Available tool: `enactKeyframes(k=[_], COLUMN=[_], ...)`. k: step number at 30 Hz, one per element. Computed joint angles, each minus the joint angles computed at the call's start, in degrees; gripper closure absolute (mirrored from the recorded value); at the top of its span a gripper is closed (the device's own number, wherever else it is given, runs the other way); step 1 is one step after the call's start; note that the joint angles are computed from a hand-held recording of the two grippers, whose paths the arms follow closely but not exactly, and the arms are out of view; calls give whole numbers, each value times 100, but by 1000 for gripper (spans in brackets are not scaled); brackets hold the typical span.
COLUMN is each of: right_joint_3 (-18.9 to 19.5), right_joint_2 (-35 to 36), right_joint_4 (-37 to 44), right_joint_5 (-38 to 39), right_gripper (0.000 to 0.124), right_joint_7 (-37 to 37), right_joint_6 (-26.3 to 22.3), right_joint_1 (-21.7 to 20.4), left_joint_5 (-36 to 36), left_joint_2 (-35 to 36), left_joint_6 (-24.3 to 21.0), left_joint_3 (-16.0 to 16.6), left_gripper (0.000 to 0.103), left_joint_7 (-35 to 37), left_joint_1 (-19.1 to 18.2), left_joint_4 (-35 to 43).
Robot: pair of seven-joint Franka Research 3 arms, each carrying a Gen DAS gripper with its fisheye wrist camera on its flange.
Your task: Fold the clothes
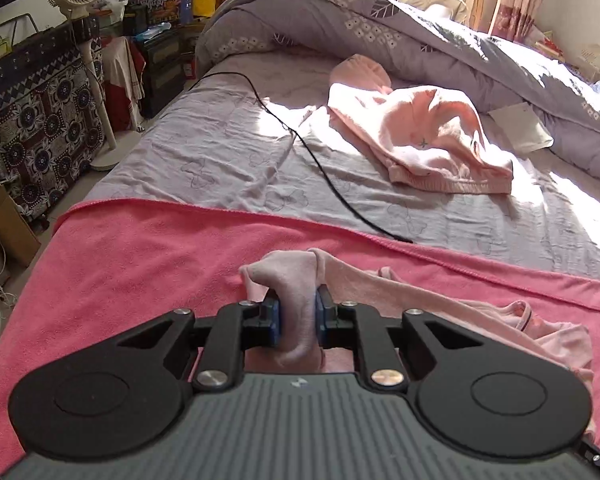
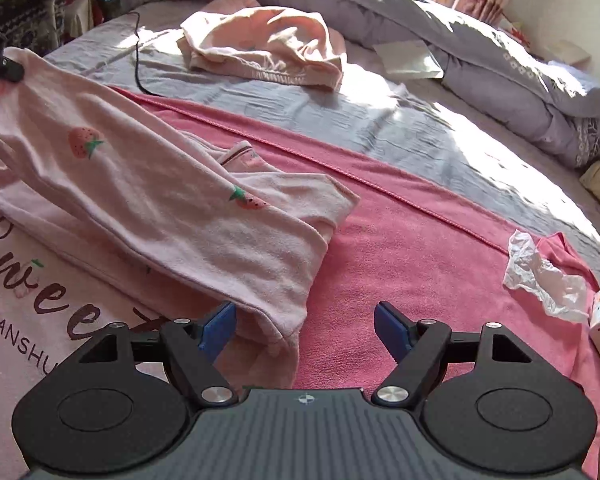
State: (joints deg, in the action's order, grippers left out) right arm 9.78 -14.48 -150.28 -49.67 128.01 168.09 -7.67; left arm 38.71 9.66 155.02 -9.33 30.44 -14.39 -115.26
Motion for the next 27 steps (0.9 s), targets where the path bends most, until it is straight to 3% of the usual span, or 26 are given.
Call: enactKeyframes(k=[1,3,6,8,10,14,18,21,23,25,27], right_joint_3=[153,472,387,80,-336,-812,-888,-817,-1044,-928,-780], right_joint_2=[60,228,285,224,87,-254,-608,-637,-551,-477,-401], right_joint_4=[68,301,305,179,-3,-316,-427,-341,-205,-96,15], right_joint_5=[-357,-1254,-1490,-956,-257,1209,2050,2403,3076,3297,3463], right_gripper=[50,57,60,59,57,56,55,56,56,56,56], right_joint_7=[161,550,840,692,37,-1324,-1913,-2173,-2656,-2718,-2733], right_joint_6=[-19,-664,-1097,-1038,-865,-799,-958,-638,-493,-629,-785], right_joint_1=[-119,-192,-44,114,377,663,686,643,919,828,698], left_joint_5=[-122,-251,-424,-338,-244,114,128,403,458,421,852], left_joint_2=[56,125,255,305,338,374,126,33,20,71,49], left_joint_6=[-119,-204,-309,-401,-507,-1086,-915,-1166,-1267,-1360,-1505], left_joint_3=[-25,-31,-40,-7,5,82,95,104,79,50,69], left_gripper=[82,77,67,58,54,23,18,11,7,8,8], left_joint_7=[126,221,443,504,640,541,376,82,26,89,-91], left_joint_1=[21,40,65,19,-16,-155,-24,-44,-12,21,-71], left_joint_4=[1,-52,-81,-73,-16,222,51,59,62,90,109])
